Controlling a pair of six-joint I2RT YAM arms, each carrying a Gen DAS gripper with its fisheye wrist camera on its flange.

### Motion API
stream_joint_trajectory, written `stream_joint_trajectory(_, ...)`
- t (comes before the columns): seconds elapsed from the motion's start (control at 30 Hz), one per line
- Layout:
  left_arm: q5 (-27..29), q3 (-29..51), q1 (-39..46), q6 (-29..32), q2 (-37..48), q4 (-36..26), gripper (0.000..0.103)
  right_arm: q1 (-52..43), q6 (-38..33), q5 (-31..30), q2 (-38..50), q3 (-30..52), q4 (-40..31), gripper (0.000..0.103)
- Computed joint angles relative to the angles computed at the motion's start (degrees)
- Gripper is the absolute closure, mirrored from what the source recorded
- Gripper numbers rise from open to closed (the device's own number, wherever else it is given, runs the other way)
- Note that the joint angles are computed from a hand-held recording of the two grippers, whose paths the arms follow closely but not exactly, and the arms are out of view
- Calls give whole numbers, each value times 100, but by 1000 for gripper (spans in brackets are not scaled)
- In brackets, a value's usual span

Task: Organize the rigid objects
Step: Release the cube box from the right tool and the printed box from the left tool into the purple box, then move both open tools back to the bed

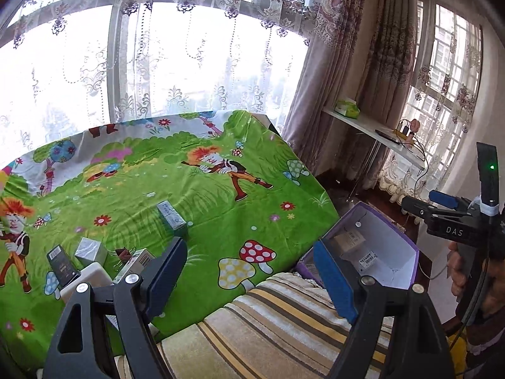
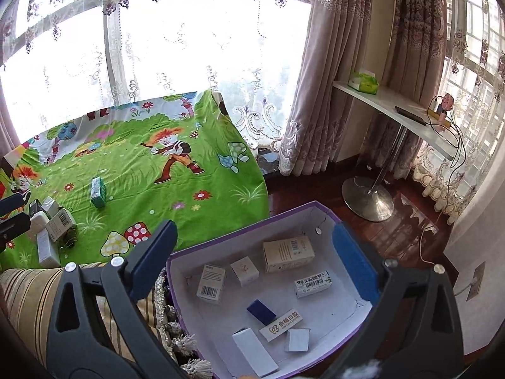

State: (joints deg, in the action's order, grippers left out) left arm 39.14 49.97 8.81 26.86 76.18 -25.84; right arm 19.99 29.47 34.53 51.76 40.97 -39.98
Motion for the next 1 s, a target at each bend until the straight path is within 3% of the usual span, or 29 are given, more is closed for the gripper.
stream_joint_trajectory(0.27,109,582,999,-124,781,-89,20,400,9,-490,874,251,493,3)
stream_joint_trajectory(0.57,-96,1430,1566,-722,1707,-378,20,715,-206,-1094,1752,565,1111,3)
stream_joint_trajectory(1.0,-810,2728,1656,-2195,2981,-1101,15,918,-845,-1901,3112,1432,1575,3)
